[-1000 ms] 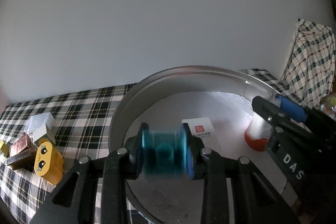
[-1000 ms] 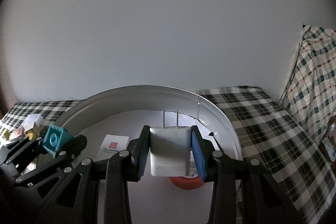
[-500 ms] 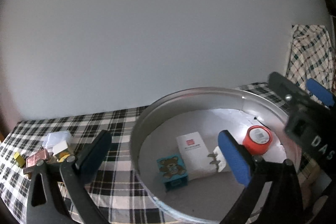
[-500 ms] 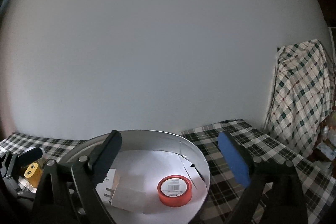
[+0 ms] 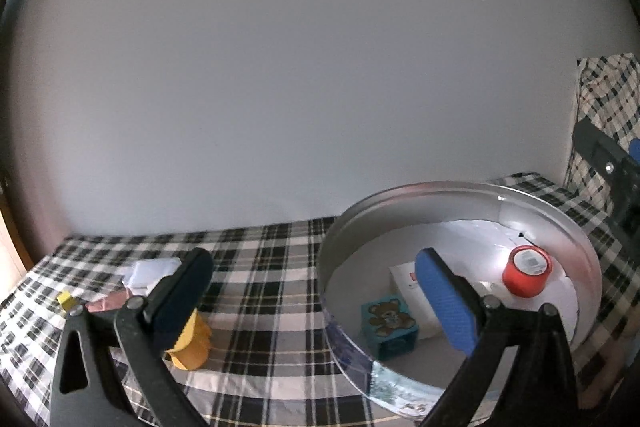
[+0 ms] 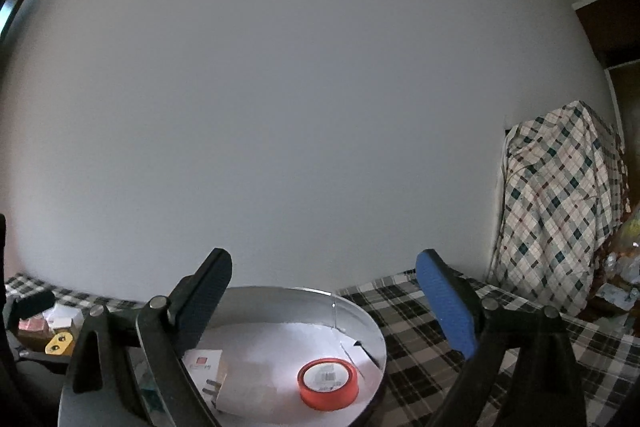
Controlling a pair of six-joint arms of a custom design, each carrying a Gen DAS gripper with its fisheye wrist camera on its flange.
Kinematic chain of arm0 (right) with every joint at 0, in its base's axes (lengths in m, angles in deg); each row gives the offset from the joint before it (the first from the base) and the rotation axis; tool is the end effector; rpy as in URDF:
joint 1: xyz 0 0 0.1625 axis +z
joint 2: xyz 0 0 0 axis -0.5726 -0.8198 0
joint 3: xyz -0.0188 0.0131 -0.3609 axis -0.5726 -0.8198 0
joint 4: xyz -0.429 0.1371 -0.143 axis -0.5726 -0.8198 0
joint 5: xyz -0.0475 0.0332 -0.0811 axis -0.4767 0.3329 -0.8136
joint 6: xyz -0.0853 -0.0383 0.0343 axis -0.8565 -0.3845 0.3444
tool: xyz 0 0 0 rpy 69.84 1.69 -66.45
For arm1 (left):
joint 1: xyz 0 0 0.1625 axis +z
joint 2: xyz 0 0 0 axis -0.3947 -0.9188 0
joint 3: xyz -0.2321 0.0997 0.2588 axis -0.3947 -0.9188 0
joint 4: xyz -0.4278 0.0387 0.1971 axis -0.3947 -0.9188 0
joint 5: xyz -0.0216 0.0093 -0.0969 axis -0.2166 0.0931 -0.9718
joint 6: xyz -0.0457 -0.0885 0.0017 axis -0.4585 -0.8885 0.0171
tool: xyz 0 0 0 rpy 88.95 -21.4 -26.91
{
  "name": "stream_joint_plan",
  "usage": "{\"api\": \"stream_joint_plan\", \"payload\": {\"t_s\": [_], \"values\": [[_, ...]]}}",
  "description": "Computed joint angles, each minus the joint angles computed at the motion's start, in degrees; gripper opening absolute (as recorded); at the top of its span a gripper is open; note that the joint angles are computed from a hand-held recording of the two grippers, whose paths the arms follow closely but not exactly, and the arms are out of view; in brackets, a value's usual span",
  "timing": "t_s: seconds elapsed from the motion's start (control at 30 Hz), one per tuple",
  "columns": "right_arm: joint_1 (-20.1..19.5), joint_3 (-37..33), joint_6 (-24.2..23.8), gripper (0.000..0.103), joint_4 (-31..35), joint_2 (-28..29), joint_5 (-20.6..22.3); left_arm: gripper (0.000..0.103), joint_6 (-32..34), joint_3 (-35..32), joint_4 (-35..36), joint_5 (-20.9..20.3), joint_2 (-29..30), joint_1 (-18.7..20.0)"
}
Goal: Organize rigid objects
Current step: 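Withdraw both open tools from the tin toward the remaining objects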
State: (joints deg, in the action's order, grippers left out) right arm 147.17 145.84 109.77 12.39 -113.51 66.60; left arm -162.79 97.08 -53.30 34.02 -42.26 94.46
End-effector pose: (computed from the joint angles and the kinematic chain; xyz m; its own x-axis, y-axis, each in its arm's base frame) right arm 0.3634 -0.5956 -0.1373 -0.6909 -0.2210 0.6883 -0.7056 -0.0006 -0.7086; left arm 0.0423 -0.5325 0.2191 -0.5637 -0.4808 -0.6716 0.6167 0.2959 -0.7295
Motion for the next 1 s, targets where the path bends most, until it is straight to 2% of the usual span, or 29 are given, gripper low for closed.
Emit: {"api": "stream_joint_plan", "payload": {"t_s": [0.23, 0.4, 0.63, 0.73, 1.0], "values": [[0.7, 3.7, -0.9, 0.095, -7.0, -1.0, 1.7, 0.102, -1.9, 1.5, 1.1, 1.0, -2.7, 0.4], [1.0, 4.8, 1.0, 0.096, -7.7, -1.8, 4.5, 0.102, -2.8, 2.8, 2.2, 0.8, -4.7, 0.3], [1.5, 7.6, 0.8, 0.096, -12.0, -2.8, 6.0, 0.102, -4.6, 4.3, 3.1, 1.3, -7.3, 0.9], [1.9, 8.4, 1.1, 0.096, -12.5, -3.1, 6.8, 0.102, -6.1, 5.1, 4.2, 2.1, -9.2, 1.6], [4.1, 7.1, 1.6, 0.096, -10.3, -1.1, 8.9, 0.102, -3.3, 7.4, 3.1, 3.4, -13.9, 3.7]]}}
